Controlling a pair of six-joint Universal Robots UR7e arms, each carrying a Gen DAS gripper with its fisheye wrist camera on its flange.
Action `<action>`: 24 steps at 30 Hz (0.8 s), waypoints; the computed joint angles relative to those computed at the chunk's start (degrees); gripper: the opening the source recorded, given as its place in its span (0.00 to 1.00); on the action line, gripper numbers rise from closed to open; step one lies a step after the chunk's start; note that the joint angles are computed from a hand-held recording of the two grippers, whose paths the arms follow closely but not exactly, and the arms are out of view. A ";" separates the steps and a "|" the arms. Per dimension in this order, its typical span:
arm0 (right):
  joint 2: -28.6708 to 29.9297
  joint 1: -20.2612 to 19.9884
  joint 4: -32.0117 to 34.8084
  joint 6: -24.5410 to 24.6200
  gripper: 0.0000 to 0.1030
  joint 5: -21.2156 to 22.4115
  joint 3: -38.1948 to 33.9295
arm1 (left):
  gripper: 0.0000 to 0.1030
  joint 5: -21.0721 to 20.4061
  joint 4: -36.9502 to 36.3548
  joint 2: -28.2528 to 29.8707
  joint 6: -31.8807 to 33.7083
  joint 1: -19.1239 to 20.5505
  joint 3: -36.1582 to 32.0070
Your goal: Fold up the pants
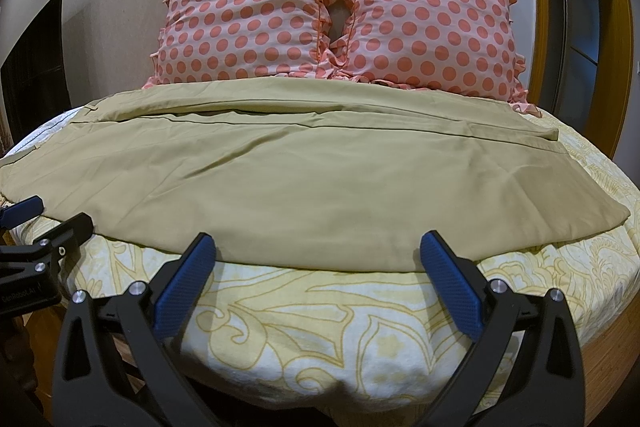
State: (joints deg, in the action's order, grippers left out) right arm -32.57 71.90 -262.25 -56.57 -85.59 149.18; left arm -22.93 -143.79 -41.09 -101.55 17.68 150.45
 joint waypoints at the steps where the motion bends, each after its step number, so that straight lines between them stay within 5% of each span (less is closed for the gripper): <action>1: 0.03 0.01 -0.03 0.00 0.98 0.00 -0.01 | 0.99 0.00 0.00 0.00 0.00 0.00 0.00; 14: 0.51 -0.44 -0.30 -0.63 0.98 0.41 0.43 | 0.99 -0.75 -0.35 -0.98 1.33 0.20 0.06; 17: -7.19 2.14 7.53 1.04 0.98 -3.14 1.77 | 0.99 -2.36 -0.69 -3.69 3.06 -0.56 0.80; 20: -17.05 3.51 16.36 4.84 0.98 -0.89 1.09 | 0.99 0.16 6.93 -7.96 0.15 -1.88 0.41; 24: -28.01 8.94 33.14 12.52 0.98 -7.05 -9.24 | 0.99 5.75 16.85 -14.65 -1.85 1.18 -1.95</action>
State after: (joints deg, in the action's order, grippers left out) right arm -60.57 80.84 -229.12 -44.05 -92.64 139.94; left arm -17.18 -126.94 -55.75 -103.40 18.86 148.50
